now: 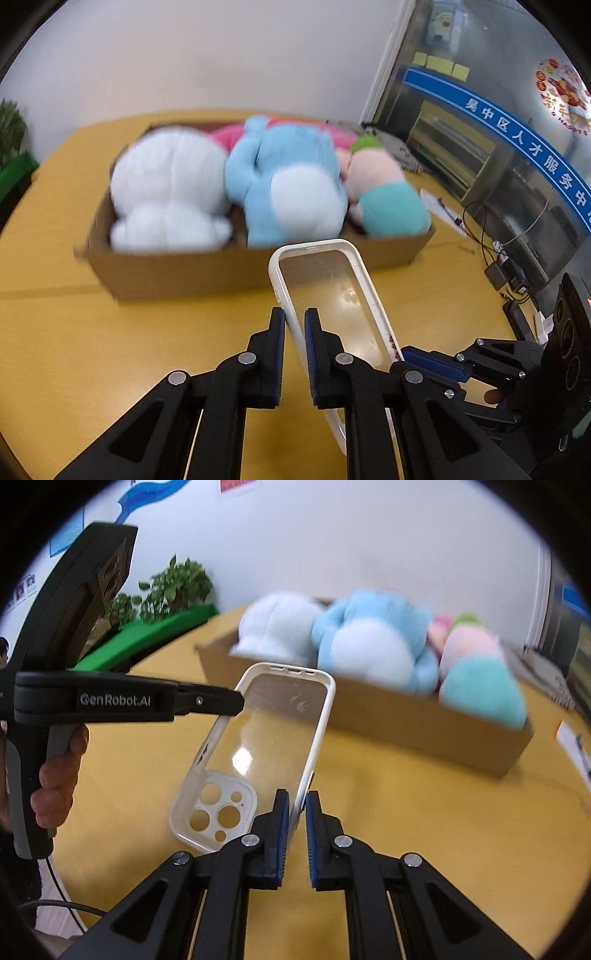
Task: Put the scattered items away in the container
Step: 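Carry the phone case with both grippers over the box and lower it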
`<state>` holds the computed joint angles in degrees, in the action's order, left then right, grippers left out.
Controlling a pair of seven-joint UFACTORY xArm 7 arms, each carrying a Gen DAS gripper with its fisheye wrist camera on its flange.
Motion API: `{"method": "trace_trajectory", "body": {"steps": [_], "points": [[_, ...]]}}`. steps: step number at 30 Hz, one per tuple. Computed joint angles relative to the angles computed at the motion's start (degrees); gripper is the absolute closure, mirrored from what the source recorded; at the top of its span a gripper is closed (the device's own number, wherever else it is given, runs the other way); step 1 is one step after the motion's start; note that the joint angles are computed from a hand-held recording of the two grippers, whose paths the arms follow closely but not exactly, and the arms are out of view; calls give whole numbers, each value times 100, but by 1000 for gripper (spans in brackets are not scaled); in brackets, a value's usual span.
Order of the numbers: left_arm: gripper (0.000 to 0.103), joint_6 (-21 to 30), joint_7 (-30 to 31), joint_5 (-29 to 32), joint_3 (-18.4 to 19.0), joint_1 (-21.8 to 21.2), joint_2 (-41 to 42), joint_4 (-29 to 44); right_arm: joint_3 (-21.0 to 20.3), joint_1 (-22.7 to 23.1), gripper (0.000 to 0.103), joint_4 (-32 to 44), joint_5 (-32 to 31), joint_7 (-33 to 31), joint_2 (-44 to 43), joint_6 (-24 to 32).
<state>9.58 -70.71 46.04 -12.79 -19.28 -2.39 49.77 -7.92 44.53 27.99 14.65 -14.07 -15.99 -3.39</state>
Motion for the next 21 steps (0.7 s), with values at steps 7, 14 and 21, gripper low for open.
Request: {"method": "trace_trajectory", "body": {"steps": [7,14,21], "points": [[93,186,1786,-893,319,28,724,1566,233,-622,95,1438,-227,-254,797,16],[93,590,3437,-1988,497,-27,2273,3903,165,-951,95,3560,1217,-1567,2194,532],[93,1508,4592,-3034,522,-84,4235,6609,369,-1620,94,5176,749,-1036,3493,1165]]}}
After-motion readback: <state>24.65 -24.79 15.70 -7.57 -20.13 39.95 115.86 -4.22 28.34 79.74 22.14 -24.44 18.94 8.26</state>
